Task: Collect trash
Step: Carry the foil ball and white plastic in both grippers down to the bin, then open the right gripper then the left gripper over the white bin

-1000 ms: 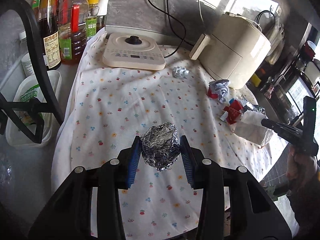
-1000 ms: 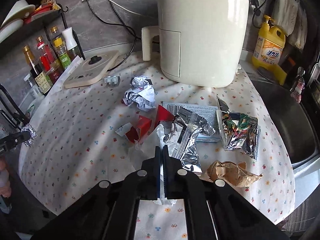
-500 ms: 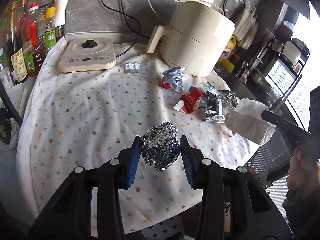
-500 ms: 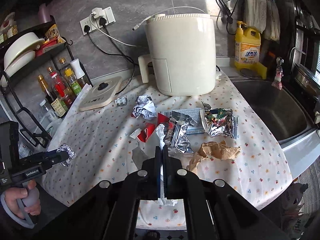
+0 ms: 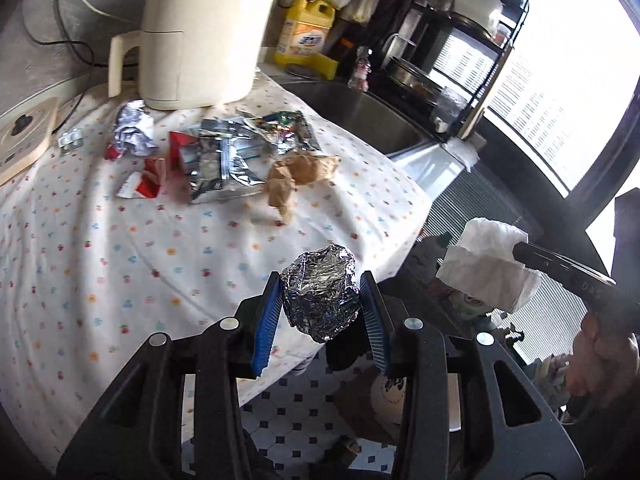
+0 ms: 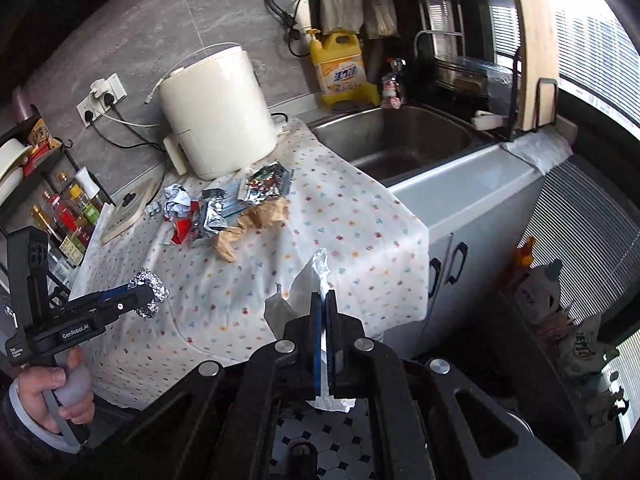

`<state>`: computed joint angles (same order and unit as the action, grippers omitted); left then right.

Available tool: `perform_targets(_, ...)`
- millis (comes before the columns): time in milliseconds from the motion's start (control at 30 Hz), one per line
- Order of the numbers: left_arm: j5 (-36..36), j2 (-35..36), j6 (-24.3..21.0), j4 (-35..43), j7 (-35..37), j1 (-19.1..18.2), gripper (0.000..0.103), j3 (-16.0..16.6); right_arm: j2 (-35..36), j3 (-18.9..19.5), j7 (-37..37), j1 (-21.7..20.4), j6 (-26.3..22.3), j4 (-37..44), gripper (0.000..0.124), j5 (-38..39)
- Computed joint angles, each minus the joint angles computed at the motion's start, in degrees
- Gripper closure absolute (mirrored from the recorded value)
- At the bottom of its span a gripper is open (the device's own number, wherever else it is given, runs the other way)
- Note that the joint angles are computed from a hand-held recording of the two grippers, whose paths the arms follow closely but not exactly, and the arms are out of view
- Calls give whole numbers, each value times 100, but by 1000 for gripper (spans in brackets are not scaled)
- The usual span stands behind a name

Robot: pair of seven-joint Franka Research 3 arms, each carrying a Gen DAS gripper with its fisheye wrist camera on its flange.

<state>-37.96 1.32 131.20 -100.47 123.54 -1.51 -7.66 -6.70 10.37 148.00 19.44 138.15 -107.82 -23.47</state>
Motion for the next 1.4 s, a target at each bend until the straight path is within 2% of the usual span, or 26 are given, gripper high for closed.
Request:
perform_targets(267, 33, -85, -214, -149, 125, -493, 63, -319, -1620, 79, 444, -497, -186, -1899, 121, 546)
perform_targets(500, 322, -136, -333, -394, -30, -915, 63, -490, -2772, 205, 692, -861, -248, -3351, 121, 1338)
perform_targets(667, 649, -165, -352, -546, -268, -1143, 63, -568, -3345, 197, 605, -856, -145, -4238, 121, 1978)
perform_targets(933, 1161, -362, -299, -892, -658, -1401, 63, -617, -3680, 134, 284, -601, 261, -5290, 120, 2838)
perform_targets(1000, 1296, -403, -280, -949, -802, -1454, 63, -623, -3641, 98, 135, -545, 253, -5402, 117, 2980)
perform_targets(1067, 1415, -445, -242, -1011, -922, -1514, 63, -639, -3632, -22, -2, -444, 280, -5546, 106, 3233)
perform_targets(1100, 1459, -457, -235, -1025, -969, -1544, 63, -645, -3714, -9, 7, -443, 299, -5636, 89, 3310)
perform_targets(1133, 1490, -472, -221, -1044, -1007, -1577, 63, -654, -3821, 47, 27, -489, 237, -5687, 77, 3297)
perform_targets(1200, 1530, -501, -177, -1085, -1067, -1649, 63, -678, -4077, 75, -29, -508, 158, -5786, 70, 3284)
perform_targets(1400, 1467, -429, -122, -1042, -1103, -1892, 63, -789, -5237, 78, -21, -756, -654, -6036, 70, 3185)
